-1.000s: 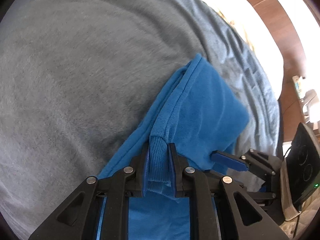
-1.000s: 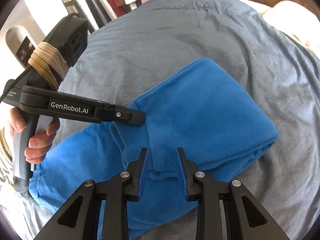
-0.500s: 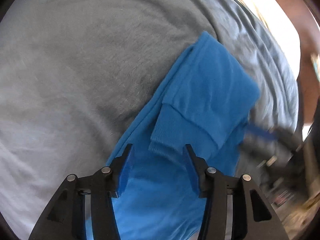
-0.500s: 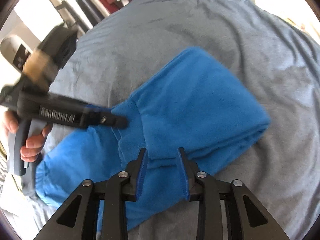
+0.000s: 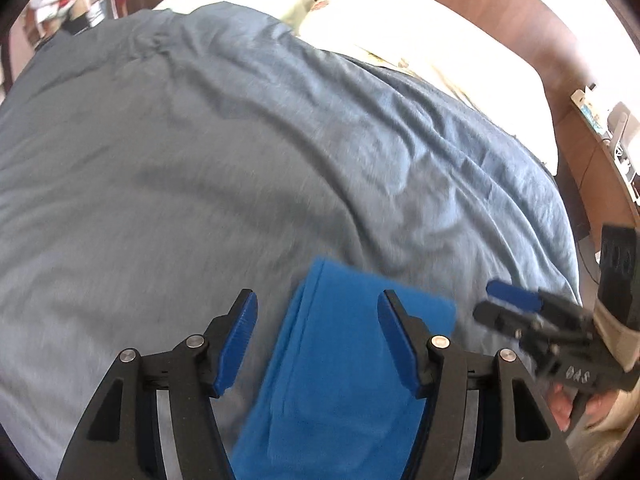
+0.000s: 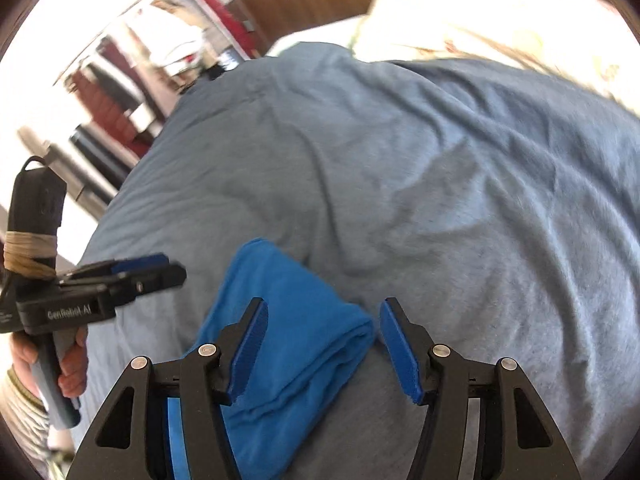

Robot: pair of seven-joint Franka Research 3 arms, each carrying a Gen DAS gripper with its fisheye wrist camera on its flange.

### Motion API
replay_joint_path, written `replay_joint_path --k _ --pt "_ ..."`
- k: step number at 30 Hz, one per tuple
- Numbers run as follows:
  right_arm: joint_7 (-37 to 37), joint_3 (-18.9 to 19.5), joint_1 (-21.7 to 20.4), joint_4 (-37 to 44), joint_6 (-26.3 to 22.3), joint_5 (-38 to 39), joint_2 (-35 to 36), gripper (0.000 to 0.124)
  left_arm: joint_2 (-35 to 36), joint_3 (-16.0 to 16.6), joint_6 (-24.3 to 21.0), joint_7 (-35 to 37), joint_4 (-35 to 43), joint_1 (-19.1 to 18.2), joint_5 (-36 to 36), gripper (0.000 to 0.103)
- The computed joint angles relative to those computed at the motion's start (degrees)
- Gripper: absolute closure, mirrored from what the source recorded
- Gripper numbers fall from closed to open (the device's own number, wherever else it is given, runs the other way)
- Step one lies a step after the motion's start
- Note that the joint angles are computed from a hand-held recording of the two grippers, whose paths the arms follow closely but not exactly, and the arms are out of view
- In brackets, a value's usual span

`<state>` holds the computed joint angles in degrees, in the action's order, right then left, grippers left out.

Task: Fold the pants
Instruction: 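Grasp the folded blue pants end with the left gripper while the right gripper grasps beside it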

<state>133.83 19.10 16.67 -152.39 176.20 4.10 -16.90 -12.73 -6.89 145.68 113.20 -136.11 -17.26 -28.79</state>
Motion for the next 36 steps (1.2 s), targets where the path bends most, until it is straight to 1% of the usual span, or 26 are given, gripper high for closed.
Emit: replay_joint_path --k 2,5,6,9,11,12,15,18,21,23,25,28,30,31,32,33,34,36 --pt "-0.07 -1.46 0.76 0.25 0.39 1.37 1.28 0.064 4.0 0.21 -0.95 1.16 3.0 -0.07 -1.35 0.042" --pt "0.73 -1.34 0.16 1.05 1.47 1.38 4.26 0.064 8.68 -0.56 -4.02 3.03 6.93 1.25 -3.88 0.042" --pt "0.92 -1.29 -0.05 1.32 1.5 1.11 4.94 0.064 9.65 -1.25 -4.17 3.01 7.45 1.84 -3.93 0.044" --pt "-0.93 -4.12 3.01 1.72 1.85 3.48 6.92 0.064 11.42 -2.71 -3.91 3.57 8.06 3.35 -4.6 0.045" --pt "-2.37 -5.59 4.72 1.97 2.03 5.23 8.03 0.064 13.13 -3.2 -6.08 5.02 9.27 4.42 -6.06 0.049" --pt "-3.44 -6.36 5.61 2.36 1.85 6.18 8.87 0.064 13.86 -3.65 -6.48 5.33 9.67 4.79 -6.4 0.051" --pt "-4.9 -7.24 6.48 2.88 1.97 7.54 10.45 0.065 15.29 -4.68 -6.78 6.61 10.1 5.83 -7.63 0.052" --pt "-8.72 -9.16 8.75 3.4 2.3 11.6 11.78 0.066 16.78 -5.44 -7.56 7.84 10.67 6.78 -9.47 0.055" --pt "-7.12 -7.99 7.32 4.0 2.27 8.92 12.85 0.069 18.03 -6.11 -7.84 8.78 11.03 7.57 -10.93 0.058" --pt "-6.31 -7.87 6.89 4.87 2.15 7.14 13.96 0.07 18.67 -6.53 -7.62 8.88 11.11 7.88 -11.64 0.058" --pt "-7.12 -8.42 7.5 5.32 2.15 7.98 14.52 0.071 18.94 -6.9 -7.19 9.19 10.91 8.15 -12.66 0.059" --pt "-11.92 -9.33 9.2 6.16 2.47 13.41 15.62 0.073 19.72 -7.3 -6.96 9.24 11.14 8.38 -13.52 0.059" --pt "-12.96 -9.48 9.48 6.38 2.67 14.65 16.16 0.074 20.21 -7.46 -7.21 8.84 11.47 8.6 -13.62 0.059" --pt "-12.84 -9.52 9.5 6.59 2.71 14.45 16.51 0.075 20.46 -7.56 -7.52 8.65 11.71 8.71 -13.7 0.063" --pt "-14.45 -9.48 9.72 6.96 2.72 16.04 16.91 0.078 20.59 -7.63 -8.01 8.52 11.95 8.86 -13.77 0.065" --pt "-16.15 -9.36 9.94 7.07 2.63 17.84 16.96 0.082 20.75 -7.73 -8.44 8.18 12.26 8.89 -13.62 0.071" --pt "-20.28 -9.06 10.25 7.53 2.4 22.33 17.18 0.083 20.81 -7.87 -9.23 8.32 12.54 9.03 -13.93 0.076" --pt "-23.22 -8.98 10.47 7.7 2.31 25.47 17.23 0.087 20.21 -7.97 -8.83 8.08 12.18 8.98 -14.07 0.079"
